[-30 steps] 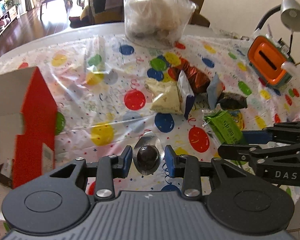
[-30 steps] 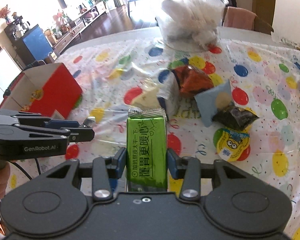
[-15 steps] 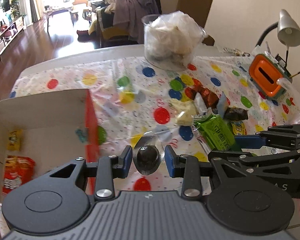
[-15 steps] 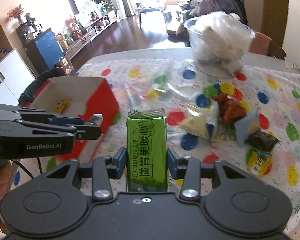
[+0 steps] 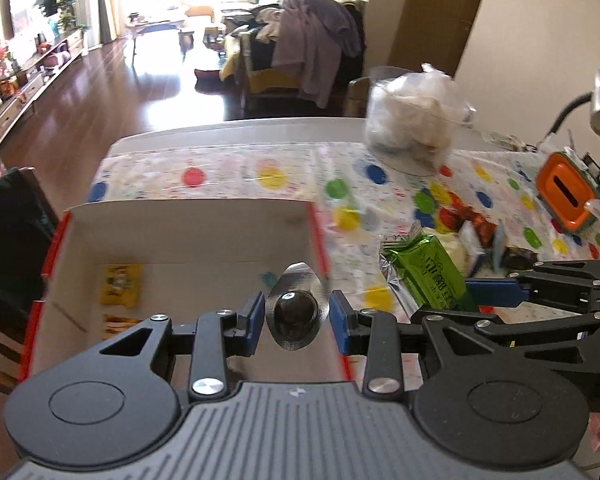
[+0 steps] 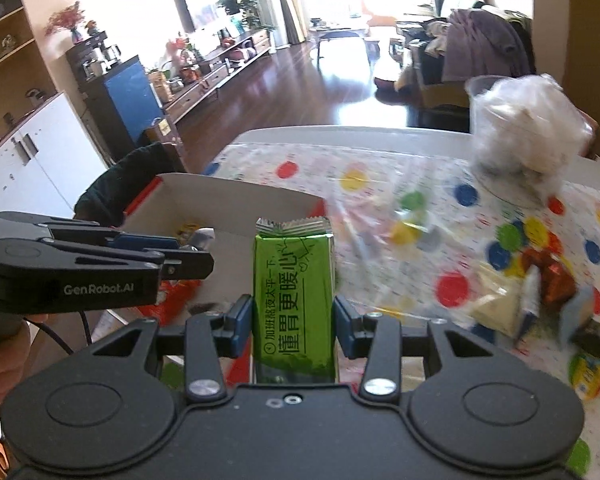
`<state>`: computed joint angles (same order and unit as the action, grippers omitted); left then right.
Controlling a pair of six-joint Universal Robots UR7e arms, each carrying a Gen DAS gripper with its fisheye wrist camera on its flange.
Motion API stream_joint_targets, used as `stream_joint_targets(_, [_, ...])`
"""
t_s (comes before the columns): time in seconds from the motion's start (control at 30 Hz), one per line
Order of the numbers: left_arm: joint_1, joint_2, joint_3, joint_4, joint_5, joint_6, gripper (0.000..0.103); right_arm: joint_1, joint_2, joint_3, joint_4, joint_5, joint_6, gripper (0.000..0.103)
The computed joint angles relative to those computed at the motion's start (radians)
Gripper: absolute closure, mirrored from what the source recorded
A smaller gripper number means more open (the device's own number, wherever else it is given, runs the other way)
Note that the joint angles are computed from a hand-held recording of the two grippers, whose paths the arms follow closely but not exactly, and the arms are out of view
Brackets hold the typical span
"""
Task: Organize snacks
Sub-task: 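Carry the candy and green bar over the cardboard box with both tools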
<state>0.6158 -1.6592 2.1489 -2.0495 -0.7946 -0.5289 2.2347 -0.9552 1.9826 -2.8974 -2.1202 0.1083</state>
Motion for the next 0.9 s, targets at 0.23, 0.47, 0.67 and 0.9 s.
stream_joint_targets(0.23, [0.077, -0.046, -0.033, 0.057, 0.028, 0.028, 0.069, 0.009, 0.113, -0.112, 0.027, 0.025, -0.005, 0.061])
stream_joint_targets(0.47, [0.171, -0.037, -0.07, 0.07, 0.053, 0.079, 0.069, 0.008, 0.227, -0.226, 0.086, 0.031, -0.027, 0.061])
stream_joint_targets(0.67, [0.25, 0.0, -0.11, 0.081, 0.052, 0.104, 0.069, -0.001, 0.312, -0.322, 0.171, 0.01, -0.016, 0.061])
stream_joint_targets(0.9, [0.327, 0.063, -0.176, 0.117, -0.015, 0.128, 0.069, -0.028, 0.388, -0.417, 0.278, 0.006, -0.002, 0.061])
